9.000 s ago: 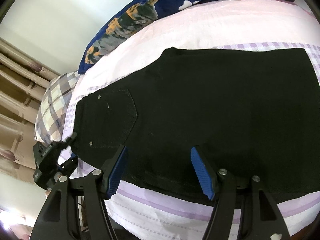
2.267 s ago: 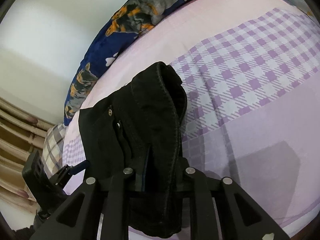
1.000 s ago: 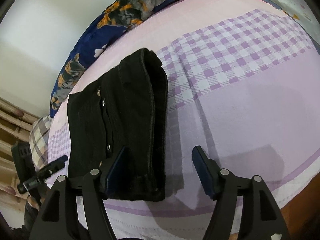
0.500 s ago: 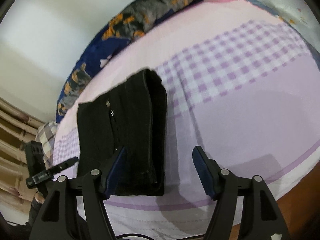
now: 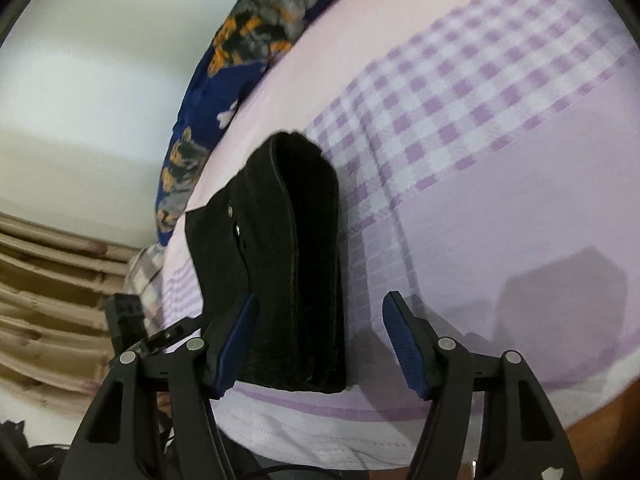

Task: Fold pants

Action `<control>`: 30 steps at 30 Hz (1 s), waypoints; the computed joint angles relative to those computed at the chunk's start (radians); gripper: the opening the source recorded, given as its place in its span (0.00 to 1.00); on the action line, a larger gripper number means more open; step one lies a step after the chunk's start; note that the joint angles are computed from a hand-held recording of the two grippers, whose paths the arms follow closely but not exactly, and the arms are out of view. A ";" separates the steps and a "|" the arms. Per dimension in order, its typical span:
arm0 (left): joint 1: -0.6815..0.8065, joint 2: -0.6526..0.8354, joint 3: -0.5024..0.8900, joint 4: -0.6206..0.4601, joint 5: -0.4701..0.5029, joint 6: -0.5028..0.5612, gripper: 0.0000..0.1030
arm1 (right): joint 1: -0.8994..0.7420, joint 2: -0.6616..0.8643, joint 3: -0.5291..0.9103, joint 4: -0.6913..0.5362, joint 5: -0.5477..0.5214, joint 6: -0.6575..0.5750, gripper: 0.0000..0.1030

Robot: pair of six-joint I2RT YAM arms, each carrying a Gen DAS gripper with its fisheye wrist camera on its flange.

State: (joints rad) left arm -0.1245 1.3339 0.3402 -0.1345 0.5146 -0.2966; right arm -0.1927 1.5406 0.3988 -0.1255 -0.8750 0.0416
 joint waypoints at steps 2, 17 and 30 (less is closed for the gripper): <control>0.016 0.010 -0.001 0.008 0.020 -0.008 0.82 | 0.024 0.064 0.024 0.028 -0.007 0.003 0.61; 0.051 0.204 0.059 0.223 0.167 -0.072 0.82 | 0.170 0.317 0.254 -0.037 -0.119 -0.061 0.51; -0.056 0.215 0.101 0.213 -0.024 -0.090 0.40 | 0.260 0.322 0.228 0.170 -0.062 0.169 0.35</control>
